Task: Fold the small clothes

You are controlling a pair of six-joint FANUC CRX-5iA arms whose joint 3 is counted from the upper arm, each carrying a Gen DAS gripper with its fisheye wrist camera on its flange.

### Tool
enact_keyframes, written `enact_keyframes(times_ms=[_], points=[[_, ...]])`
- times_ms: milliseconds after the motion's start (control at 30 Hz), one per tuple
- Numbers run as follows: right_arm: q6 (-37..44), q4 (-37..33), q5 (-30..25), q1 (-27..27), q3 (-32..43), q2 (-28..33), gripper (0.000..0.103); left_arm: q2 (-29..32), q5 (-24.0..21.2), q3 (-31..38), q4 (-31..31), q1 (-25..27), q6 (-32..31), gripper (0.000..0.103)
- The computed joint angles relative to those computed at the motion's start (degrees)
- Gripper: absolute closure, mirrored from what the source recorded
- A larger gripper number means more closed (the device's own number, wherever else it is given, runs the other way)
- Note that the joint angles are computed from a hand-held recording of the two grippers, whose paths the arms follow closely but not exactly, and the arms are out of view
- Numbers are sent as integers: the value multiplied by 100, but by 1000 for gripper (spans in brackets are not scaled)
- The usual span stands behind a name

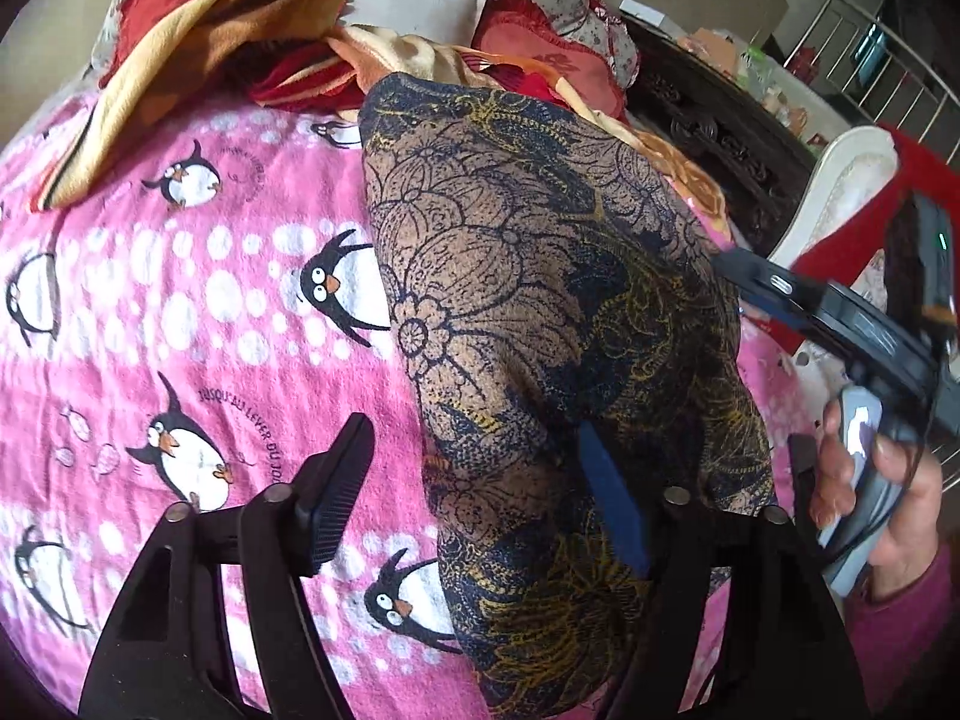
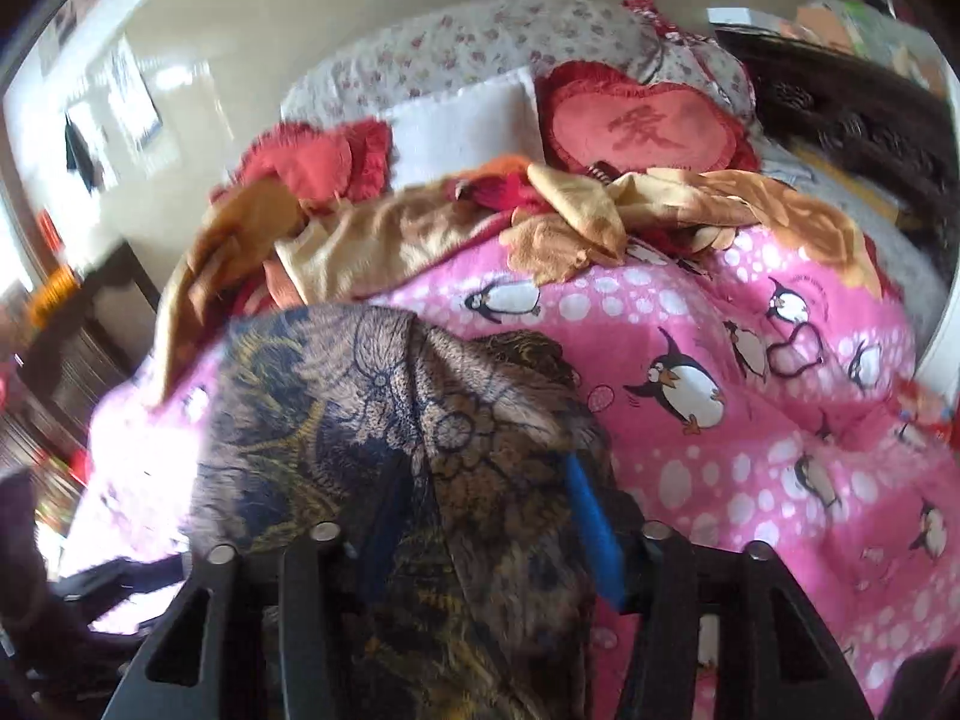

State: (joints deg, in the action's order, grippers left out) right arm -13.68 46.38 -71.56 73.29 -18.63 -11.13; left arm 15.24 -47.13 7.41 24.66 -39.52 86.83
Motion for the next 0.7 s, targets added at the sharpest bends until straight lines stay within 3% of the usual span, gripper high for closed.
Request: enact_keyframes(times_ms=[67,167,233,300,333,367,400,467,567,700], points=[[-479,257,-9,303,-390,-316,14,-10,153,-238,428,30,-368,27],[-779,117,292,558,-852,-697,14,179,98,-304,920,35,-620,27],[-645,-197,580,484,-952,-737,14,335,4,-260,1096,29,-586,26],[-654,-296,900,363,-1088,-751,16,288,186,-387,1238,-3,-653,26],[-804,-236,1264,277,-1239,-829,20,289,178,-405,1352,-9,-800,26],[-992,-115,1619,202,-1391,-905,36,324,100,-358,1418,-13,-890,34],[-1200,35,1806,160,-1469,-911,39,330,35,-251,1232,-19,-758,40],[-1174,45,1731,175,-1339,-781,67,294,-21,-206,1233,-7,-821,62],[-1348,190,1759,271,-1267,-810,76,90,-22,-362,1472,63,-1101,71],[-1336,374,1613,605,-973,-748,77,-405,-128,-656,1468,235,-1272,72]])
